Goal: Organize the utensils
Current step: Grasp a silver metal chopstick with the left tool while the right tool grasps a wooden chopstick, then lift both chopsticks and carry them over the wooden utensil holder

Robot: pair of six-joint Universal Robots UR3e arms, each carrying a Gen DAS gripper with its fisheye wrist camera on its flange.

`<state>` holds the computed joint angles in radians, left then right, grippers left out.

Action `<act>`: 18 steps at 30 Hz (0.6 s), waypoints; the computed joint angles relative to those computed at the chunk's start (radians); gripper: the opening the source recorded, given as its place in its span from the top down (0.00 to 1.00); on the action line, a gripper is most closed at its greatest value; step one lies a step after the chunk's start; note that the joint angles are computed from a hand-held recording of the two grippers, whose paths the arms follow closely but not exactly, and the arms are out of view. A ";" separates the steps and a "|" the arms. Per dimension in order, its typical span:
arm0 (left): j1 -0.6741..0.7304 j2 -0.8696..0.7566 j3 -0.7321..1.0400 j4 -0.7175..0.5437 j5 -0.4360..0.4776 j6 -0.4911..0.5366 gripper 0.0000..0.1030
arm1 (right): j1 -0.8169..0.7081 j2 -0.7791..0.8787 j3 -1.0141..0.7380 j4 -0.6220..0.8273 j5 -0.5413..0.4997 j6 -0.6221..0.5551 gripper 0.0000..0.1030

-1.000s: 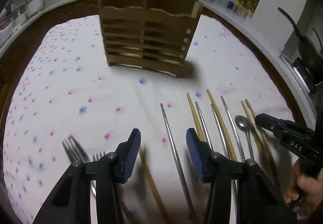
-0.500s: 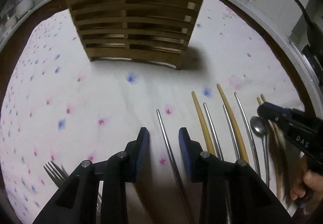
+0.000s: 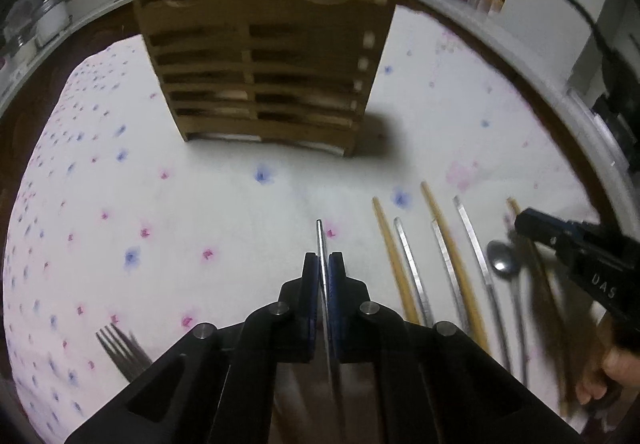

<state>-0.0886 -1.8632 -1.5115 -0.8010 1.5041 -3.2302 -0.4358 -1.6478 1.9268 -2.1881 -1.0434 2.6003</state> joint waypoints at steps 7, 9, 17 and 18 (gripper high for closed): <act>0.055 0.237 -0.139 0.003 -0.102 0.014 0.98 | -0.095 -0.169 -0.011 0.186 0.109 -0.061 0.95; 0.077 0.312 -0.175 -0.011 -0.137 0.017 0.98 | -0.126 -0.226 -0.019 0.251 0.138 -0.088 0.95; 0.228 0.668 -0.307 -0.159 -0.282 0.090 0.98 | -0.271 -0.421 -0.076 0.536 0.263 -0.219 0.95; 0.245 0.702 -0.320 -0.173 -0.294 0.099 0.98 | -0.287 -0.444 -0.084 0.564 0.274 -0.235 0.95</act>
<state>0.1565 -1.1614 -1.8317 -0.9745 1.2102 -3.1313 -0.7227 -2.0918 1.8428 -1.6237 -0.7693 2.3658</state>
